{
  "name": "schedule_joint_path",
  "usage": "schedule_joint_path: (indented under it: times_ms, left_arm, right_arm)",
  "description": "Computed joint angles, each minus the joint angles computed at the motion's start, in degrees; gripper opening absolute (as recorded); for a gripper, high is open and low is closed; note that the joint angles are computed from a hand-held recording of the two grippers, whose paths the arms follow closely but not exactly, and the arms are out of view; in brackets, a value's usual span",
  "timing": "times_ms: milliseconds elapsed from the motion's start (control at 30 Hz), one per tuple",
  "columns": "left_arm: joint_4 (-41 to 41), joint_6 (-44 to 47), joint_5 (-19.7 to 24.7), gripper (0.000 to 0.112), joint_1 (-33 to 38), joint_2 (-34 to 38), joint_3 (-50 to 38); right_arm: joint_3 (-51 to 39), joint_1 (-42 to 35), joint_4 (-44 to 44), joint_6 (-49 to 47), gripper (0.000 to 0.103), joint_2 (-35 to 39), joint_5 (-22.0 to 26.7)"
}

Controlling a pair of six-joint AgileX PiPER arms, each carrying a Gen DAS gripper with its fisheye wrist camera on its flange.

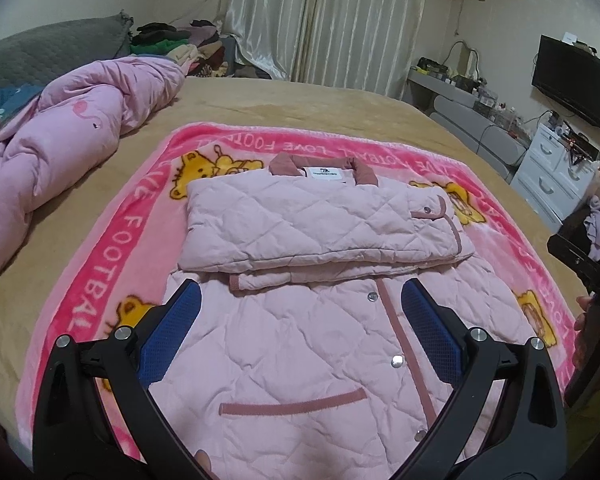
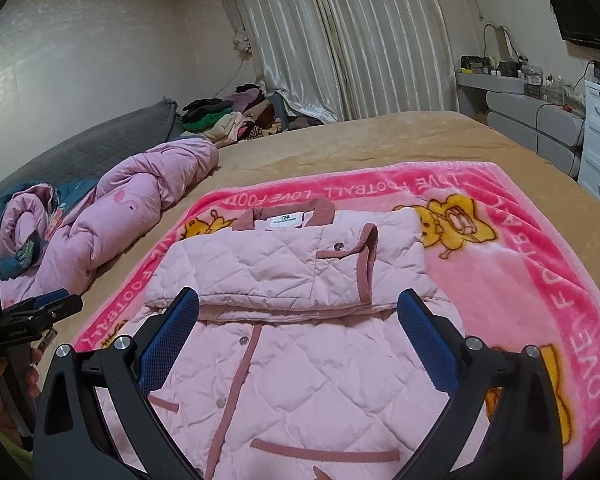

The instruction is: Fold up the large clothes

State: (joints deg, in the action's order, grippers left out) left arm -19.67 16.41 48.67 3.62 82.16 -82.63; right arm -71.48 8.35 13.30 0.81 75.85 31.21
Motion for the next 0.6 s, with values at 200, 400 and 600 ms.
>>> schedule_joint_path:
  times_ms: [200, 400, 600]
  left_arm:
    - [0.95, -0.56, -0.36, 0.094, 0.14, -3.32, 2.99]
    - [2.64, -1.32, -0.75, 0.094, 0.14, -6.15, 6.00]
    - [4.31, -1.53, -1.04, 0.094, 0.02, -9.38, 9.62]
  right_arm:
    - [1.92, 0.78, 0.01, -0.53, 0.099, -2.69, 0.99]
    - [3.44, 2.62, -1.88, 1.06, 0.099, -5.09, 2.12]
    - [5.64, 3.53, -2.48, 1.39, 0.099, -7.28, 3.67]
